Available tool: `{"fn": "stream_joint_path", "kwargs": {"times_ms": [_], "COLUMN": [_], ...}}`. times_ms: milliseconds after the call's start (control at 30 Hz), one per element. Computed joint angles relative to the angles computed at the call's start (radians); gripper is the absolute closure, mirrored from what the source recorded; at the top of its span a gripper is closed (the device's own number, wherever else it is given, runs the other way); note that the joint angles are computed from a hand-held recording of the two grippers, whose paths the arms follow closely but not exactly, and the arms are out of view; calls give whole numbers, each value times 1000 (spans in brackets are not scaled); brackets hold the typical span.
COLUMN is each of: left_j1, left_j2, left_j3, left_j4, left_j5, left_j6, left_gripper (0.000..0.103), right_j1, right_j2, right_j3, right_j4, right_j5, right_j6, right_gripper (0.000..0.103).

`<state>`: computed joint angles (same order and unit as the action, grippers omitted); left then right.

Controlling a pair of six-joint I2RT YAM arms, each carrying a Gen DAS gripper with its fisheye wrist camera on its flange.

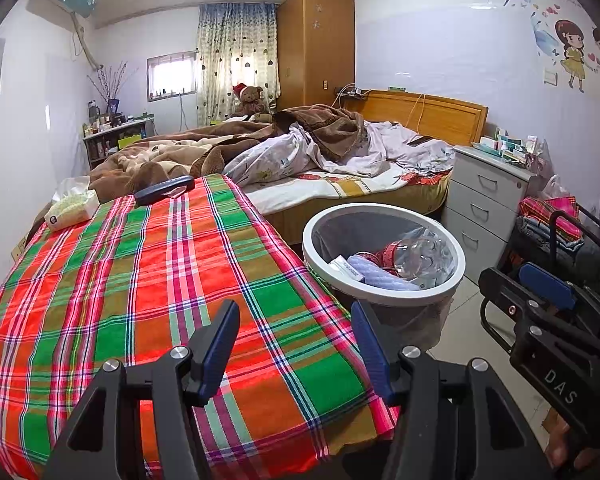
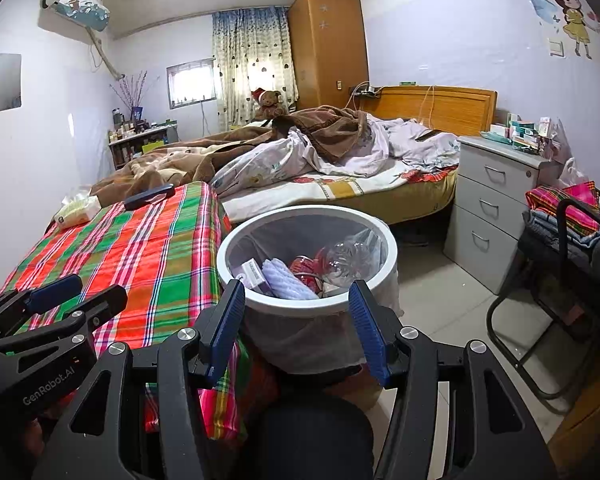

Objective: Collect trash

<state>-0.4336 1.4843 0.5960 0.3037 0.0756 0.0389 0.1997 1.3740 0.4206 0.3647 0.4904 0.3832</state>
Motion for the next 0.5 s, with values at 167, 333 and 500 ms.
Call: {"fn": "stream_joint_path", "kwargs": {"times_ms": [167, 333, 500], "left_j1": [0, -3, -4], "left_j2": [1, -4, -4], "left_j3": [-1, -3, -2], "left_j4": [2, 0, -1], "left_j5": [-2, -2, -5], "left_j6": [1, 1, 0], "left_gripper": [45, 45, 45], "right_j1": [0, 2, 8], "right_j2": [1, 2, 2], "right_j3": [0, 3, 5], "right_j4": [2, -3, -1], "right_j5": [-1, 2, 8], "right_j6": [-2, 0, 3], "right_gripper": [47, 47, 47]}}
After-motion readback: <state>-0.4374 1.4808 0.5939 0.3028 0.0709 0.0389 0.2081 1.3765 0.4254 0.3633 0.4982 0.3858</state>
